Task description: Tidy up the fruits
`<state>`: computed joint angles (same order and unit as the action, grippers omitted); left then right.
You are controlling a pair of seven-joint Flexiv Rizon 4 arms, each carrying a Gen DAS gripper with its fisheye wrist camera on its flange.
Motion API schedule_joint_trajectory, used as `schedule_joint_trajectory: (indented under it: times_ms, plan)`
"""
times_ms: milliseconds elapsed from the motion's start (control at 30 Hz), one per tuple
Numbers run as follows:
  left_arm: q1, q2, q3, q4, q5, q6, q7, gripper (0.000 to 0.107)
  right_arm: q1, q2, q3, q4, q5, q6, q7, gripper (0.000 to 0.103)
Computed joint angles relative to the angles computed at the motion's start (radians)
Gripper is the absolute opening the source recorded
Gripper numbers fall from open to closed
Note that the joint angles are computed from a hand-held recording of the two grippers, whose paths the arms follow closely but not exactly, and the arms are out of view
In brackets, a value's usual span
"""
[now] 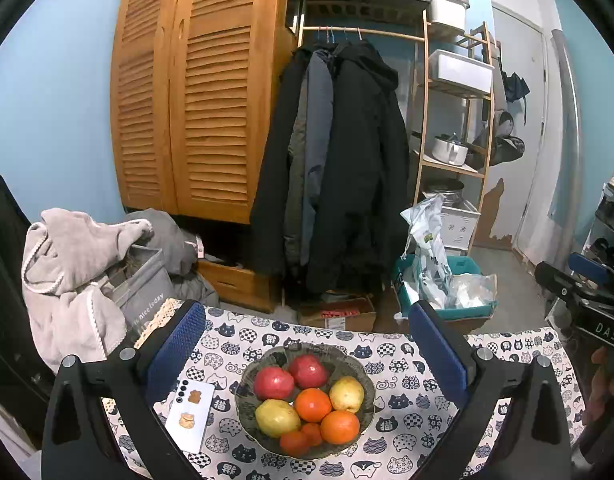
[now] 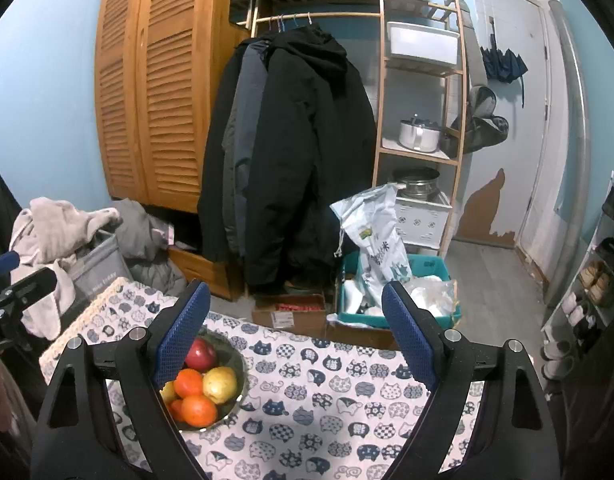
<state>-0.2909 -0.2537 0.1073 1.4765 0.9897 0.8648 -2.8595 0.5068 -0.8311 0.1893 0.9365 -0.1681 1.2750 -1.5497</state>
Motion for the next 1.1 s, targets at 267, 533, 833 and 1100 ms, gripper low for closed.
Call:
schedule_joint_trajectory:
  times_ms: [267,533,833,1100]
  plan:
    - [-0.001,0.002,-0.003,-0.001,-0.006,-0.016,0.012,0.103,0.003,-0.001,-0.007,0.001,-0.002,0.006,0.008,0.086]
    - [0.005,0.004,-0.002,0.004,-0.013,-0.003,0.010,0.103,0.003,-0.002,-0.008,0.001,-0.006,0.009,0.013,0.086]
    - [0.003,0.001,-0.004,-0.003,-0.011,-0.028,0.013,0.102,0.005,-0.001,-0.013,0.005,-0.010,0.012,0.017,0.086]
    - [-0.014,-0.006,-0.006,-0.023,0.007,-0.072,0.008,0.103,0.000,-0.003,-0.018,-0.004,-0.018,0.011,0.014,0.086]
